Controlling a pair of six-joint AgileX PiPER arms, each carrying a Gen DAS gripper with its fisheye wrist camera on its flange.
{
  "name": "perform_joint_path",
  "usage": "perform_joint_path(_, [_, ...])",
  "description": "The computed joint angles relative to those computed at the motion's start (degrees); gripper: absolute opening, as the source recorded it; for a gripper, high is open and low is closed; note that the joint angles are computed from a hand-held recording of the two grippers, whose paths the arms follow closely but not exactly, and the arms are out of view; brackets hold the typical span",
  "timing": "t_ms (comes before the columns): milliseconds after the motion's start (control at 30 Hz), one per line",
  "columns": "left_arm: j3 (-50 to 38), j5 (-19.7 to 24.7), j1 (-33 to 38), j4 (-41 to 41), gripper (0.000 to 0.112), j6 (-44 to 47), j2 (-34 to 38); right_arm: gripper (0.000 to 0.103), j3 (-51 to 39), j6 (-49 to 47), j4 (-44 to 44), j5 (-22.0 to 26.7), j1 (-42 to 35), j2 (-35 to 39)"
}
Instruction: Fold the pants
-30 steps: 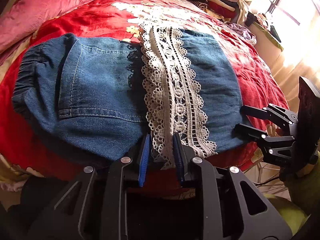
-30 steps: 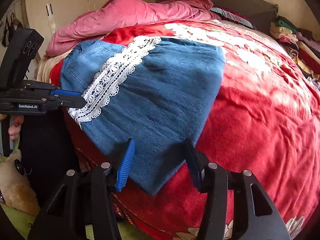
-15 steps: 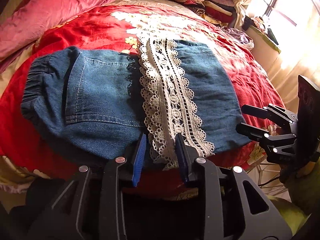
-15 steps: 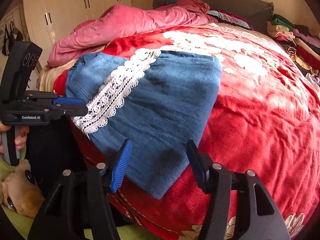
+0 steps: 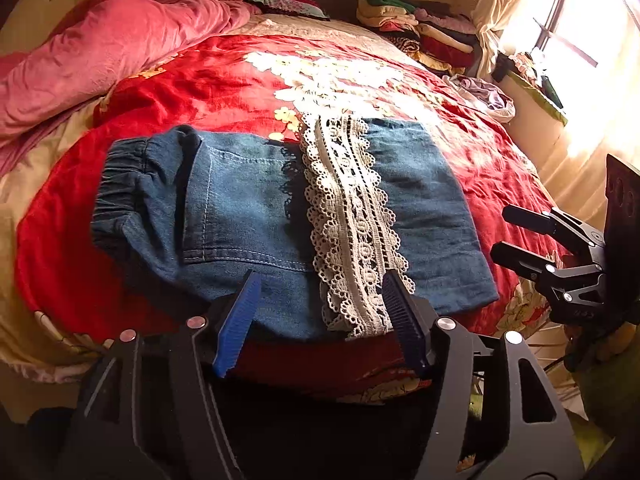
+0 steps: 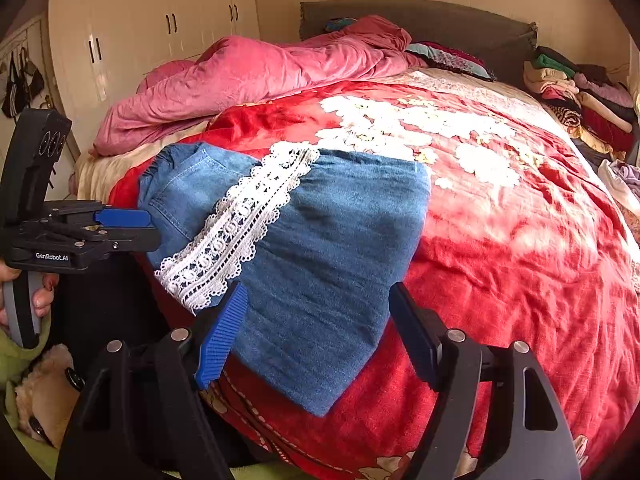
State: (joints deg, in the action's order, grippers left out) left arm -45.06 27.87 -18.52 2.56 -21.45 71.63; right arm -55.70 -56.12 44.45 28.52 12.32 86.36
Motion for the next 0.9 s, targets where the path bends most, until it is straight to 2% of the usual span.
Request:
perform_joint_path(300, [1.06,1.30,1.56,6.01,0.078,-5.39,-3.52,0.074,-3.99,5.62,-5.27,-0.77,4.13,0.63])
perform_joint_path(333, [1.22,1.39,2.05,6.03,0.078,-5.22,-3.85,0.090,-4.58,6.39,-6.02,-0.86,4.68,0.87])
perform_joint_path(367, [1.53,1.33,2.79,5.67,0.078,-4.78,-4.25,0.095,-4.98,6.48,-6.01,-1.15,5.23,1.03])
perform_joint_path(533, [3.28,1.01,9.18,0.29,0.081,1.35,-6.36,0.095,-9.71,9.50,-8.68,-0.82,8.00,3.96])
perform_joint_path(767, [5.95,1.00,22.00,-11.77,0.083,14.77,-7.19,0.095,-21.18,11.58,-11.22,3.25,11.59,11.20])
perform_joint_path(900, [7.00,1.33,27.61,-18.28,0.083,21.91,-6.12,0.095,-30.74,12.01,-11.17,8.19,12.87,17.08])
